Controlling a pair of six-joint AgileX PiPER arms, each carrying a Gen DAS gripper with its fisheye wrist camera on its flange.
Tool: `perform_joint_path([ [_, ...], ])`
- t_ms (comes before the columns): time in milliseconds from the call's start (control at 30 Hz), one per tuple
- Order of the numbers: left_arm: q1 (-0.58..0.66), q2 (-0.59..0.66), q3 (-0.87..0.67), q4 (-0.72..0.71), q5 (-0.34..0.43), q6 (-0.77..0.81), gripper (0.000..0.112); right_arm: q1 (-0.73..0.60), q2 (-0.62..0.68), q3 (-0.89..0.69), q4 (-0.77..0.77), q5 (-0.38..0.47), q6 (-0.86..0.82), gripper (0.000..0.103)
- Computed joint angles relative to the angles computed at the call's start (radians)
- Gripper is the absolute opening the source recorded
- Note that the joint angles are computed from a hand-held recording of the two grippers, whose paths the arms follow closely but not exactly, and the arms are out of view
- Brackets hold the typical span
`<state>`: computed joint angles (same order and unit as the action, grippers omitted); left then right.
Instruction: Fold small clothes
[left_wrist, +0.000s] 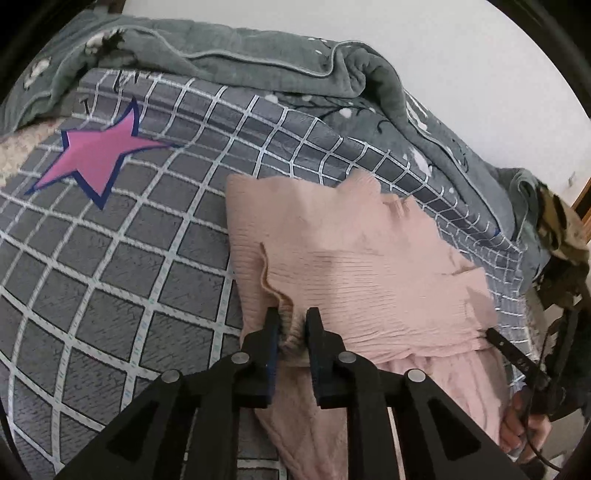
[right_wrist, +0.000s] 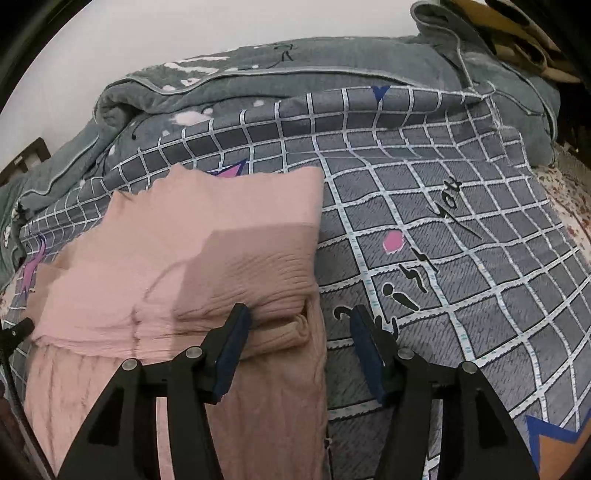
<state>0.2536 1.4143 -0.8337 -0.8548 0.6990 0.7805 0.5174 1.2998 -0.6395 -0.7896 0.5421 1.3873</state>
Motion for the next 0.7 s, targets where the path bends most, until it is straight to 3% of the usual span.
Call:
perform_joint_path([
  [133, -0.07, -0.019, 0.004, 0.134, -0.116, -0.154, 0.034, 0.009, -0.007, -0.01, 0.028, 0.02, -0.041, 0.056],
  [367, -0.174, -0.042, 0.023, 0.388, -0.24, -0.363, 0.036, 0.096, -0.126, 0.023, 0.005, 0.089, -0.017, 0.056],
  [567, -0.208, -0.061, 0.029, 0.478, -0.269, -0.473, 0.036, 0.283, -0.224, 0.028, -0.035, 0.269, 0.053, 0.056],
  [700, -0.214, -0.086, 0.046, 0.462, -0.277, -0.463, 0.036, 0.517, -0.283, 0.029, -0.125, 0.525, 0.242, 0.056],
])
